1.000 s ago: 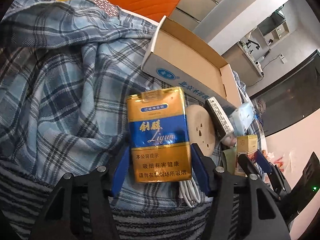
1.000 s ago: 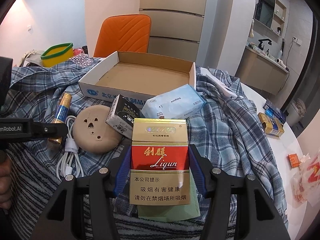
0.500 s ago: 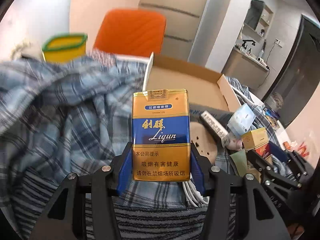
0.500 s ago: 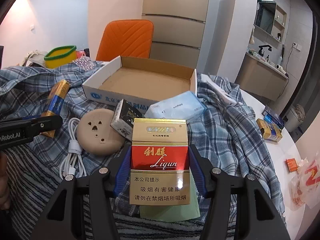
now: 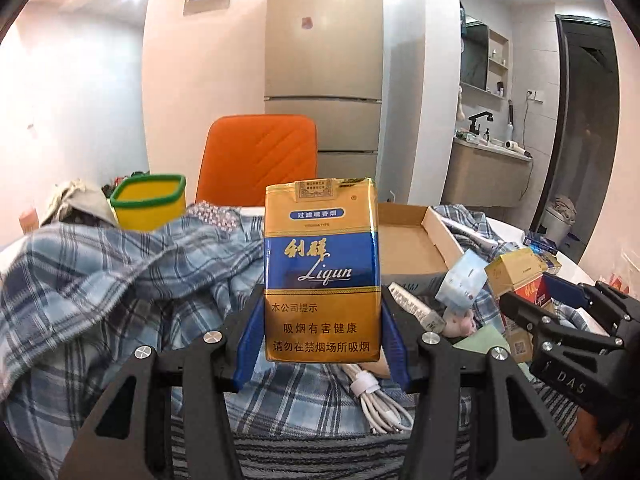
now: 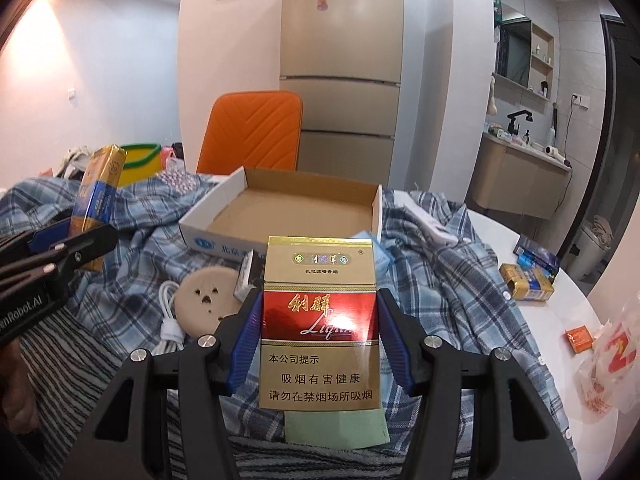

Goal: Organize soft objects
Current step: 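Lift both held packs and carry them over the cardboard box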

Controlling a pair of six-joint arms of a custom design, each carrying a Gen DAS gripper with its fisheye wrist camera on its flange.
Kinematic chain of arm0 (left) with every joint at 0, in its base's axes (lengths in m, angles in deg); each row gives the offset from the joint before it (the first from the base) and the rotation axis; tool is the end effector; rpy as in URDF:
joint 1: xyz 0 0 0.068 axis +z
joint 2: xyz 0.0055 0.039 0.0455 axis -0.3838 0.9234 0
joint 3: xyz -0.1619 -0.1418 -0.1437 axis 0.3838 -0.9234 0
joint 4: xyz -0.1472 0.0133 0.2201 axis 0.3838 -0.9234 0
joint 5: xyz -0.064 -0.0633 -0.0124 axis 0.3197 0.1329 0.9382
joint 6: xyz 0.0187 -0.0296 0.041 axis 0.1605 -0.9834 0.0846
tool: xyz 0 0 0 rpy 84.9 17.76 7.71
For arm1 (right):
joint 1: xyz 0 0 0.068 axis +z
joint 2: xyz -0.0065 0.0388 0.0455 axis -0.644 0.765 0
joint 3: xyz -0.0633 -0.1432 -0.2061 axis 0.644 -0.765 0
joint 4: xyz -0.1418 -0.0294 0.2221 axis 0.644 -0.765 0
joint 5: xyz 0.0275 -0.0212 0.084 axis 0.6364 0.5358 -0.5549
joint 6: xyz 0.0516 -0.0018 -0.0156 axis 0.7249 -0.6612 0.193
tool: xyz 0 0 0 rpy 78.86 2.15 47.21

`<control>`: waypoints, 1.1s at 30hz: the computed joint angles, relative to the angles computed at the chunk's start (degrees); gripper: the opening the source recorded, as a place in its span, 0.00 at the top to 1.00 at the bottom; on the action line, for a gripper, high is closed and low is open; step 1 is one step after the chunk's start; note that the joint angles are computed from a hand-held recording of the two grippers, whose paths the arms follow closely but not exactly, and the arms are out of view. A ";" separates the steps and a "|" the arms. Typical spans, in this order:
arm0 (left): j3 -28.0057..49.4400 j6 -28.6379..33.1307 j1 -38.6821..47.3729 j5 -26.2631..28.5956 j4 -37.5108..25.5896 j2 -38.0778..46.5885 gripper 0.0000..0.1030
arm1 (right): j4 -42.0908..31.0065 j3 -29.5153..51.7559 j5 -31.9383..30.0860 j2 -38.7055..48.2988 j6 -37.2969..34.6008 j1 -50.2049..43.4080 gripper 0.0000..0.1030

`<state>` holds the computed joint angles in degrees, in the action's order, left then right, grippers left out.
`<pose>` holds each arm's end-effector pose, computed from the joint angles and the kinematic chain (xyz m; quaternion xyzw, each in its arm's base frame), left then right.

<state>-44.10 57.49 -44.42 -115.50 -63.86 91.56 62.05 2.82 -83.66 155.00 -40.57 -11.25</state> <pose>0.2008 -0.0561 0.1904 -0.2088 0.8383 0.0988 0.4939 0.3198 0.1811 0.1619 -0.3081 0.8254 0.1373 0.4526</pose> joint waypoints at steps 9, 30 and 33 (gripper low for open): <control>6.36 6.88 1.61 -0.30 -0.11 -0.31 0.50 | -1.45 4.36 0.23 -4.05 0.55 -0.52 0.43; 29.51 17.66 12.46 7.50 1.14 12.88 0.50 | -11.35 38.94 3.52 7.75 8.73 0.64 0.43; 31.02 17.31 14.42 9.45 1.97 15.15 0.50 | -12.30 42.44 3.54 10.36 9.80 0.36 0.43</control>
<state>-13.08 74.80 -30.00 -106.05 -61.89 106.71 49.74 45.27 -80.12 165.37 -30.77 -10.89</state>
